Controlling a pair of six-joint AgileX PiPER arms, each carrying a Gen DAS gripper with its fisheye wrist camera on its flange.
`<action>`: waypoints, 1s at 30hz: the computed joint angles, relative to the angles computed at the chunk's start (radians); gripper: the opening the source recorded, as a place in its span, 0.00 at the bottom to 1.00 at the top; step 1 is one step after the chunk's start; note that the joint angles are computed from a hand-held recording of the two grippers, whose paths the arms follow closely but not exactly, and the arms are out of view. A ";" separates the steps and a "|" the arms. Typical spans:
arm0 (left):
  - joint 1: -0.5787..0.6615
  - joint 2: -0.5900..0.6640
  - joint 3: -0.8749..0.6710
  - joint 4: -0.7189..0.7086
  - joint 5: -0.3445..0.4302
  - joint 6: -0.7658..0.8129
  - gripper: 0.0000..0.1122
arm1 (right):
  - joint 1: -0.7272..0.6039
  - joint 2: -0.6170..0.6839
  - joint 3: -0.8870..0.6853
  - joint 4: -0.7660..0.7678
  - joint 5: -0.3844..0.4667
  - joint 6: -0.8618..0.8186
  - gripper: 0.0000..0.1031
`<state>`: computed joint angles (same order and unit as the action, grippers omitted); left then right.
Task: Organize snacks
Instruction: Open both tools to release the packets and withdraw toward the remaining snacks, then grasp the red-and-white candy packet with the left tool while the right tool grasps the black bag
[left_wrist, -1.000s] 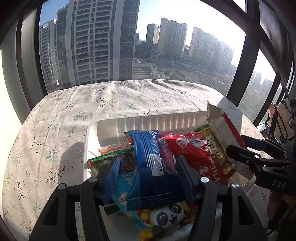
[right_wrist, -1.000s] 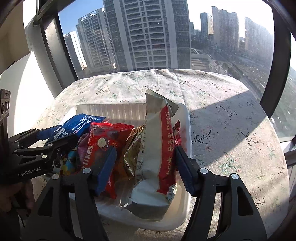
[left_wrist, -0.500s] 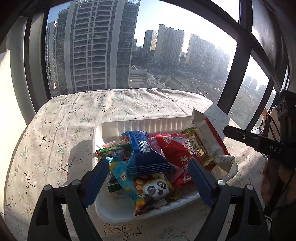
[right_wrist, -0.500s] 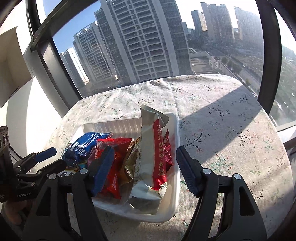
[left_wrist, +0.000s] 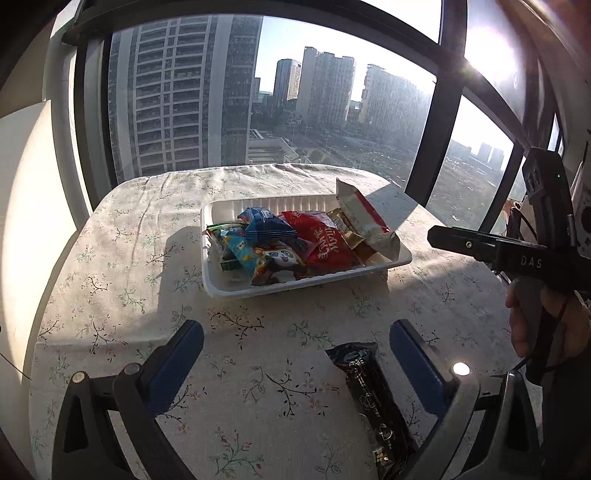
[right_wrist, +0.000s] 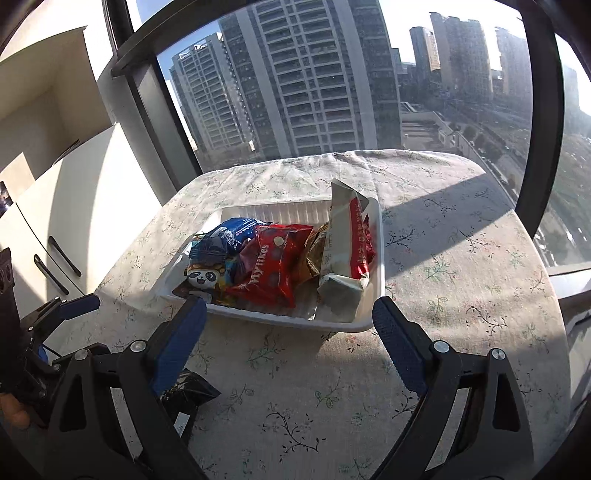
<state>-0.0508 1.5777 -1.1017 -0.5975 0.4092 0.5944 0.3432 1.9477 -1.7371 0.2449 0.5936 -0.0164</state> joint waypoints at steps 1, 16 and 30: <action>-0.004 -0.033 0.045 0.012 -0.006 -0.018 0.91 | 0.009 -0.044 0.069 -0.003 -0.027 0.003 0.89; -0.339 -0.303 0.452 0.807 -0.088 -0.946 0.70 | 0.112 -0.350 0.620 0.156 -0.259 -0.064 0.89; -0.385 -0.264 0.481 0.968 -0.069 -1.165 0.55 | 0.125 -0.361 0.690 0.179 -0.303 -0.096 0.89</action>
<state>-0.4360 1.3136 -0.6209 0.3701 0.3398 -0.5708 0.4685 1.5863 -1.0472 0.4240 0.2909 -0.1119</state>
